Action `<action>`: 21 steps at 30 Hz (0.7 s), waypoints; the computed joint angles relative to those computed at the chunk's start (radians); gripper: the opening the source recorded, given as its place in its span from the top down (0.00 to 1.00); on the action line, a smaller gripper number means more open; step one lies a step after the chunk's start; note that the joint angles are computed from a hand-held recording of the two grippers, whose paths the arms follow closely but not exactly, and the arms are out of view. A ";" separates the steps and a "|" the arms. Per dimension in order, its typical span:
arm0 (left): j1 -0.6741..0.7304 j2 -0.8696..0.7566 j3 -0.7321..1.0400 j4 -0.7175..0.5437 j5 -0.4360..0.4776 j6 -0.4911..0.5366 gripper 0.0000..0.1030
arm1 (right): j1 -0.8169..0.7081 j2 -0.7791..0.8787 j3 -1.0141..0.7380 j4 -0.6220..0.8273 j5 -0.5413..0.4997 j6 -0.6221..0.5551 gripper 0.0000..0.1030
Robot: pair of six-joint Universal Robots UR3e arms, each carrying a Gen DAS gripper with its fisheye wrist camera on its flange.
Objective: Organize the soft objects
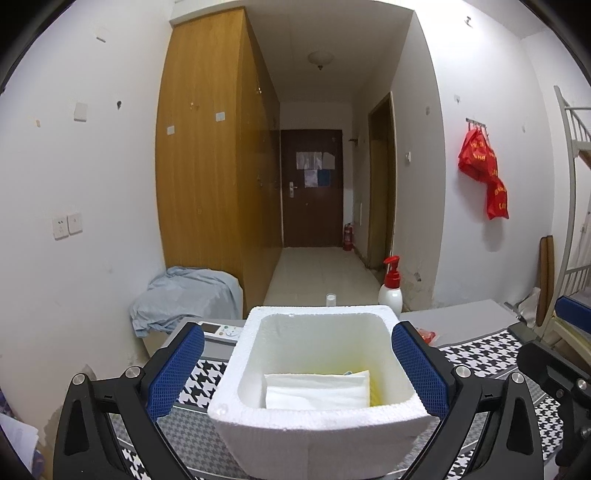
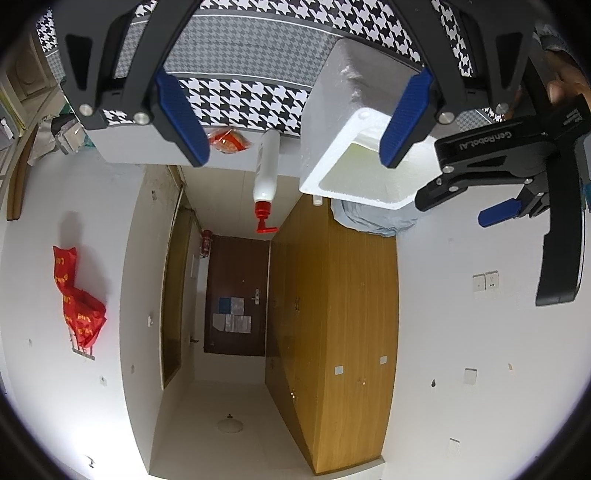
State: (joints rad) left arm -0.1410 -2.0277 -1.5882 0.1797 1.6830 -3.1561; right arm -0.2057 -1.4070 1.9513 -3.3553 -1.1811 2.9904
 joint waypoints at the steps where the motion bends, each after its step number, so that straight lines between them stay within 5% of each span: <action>1: -0.002 0.012 -0.019 0.014 0.003 -0.005 0.01 | -0.009 -0.015 0.017 -0.005 0.011 0.002 0.07; 21: -0.096 0.290 -0.370 0.161 0.082 -0.026 0.01 | -0.202 -0.414 0.412 -0.116 0.169 0.028 0.01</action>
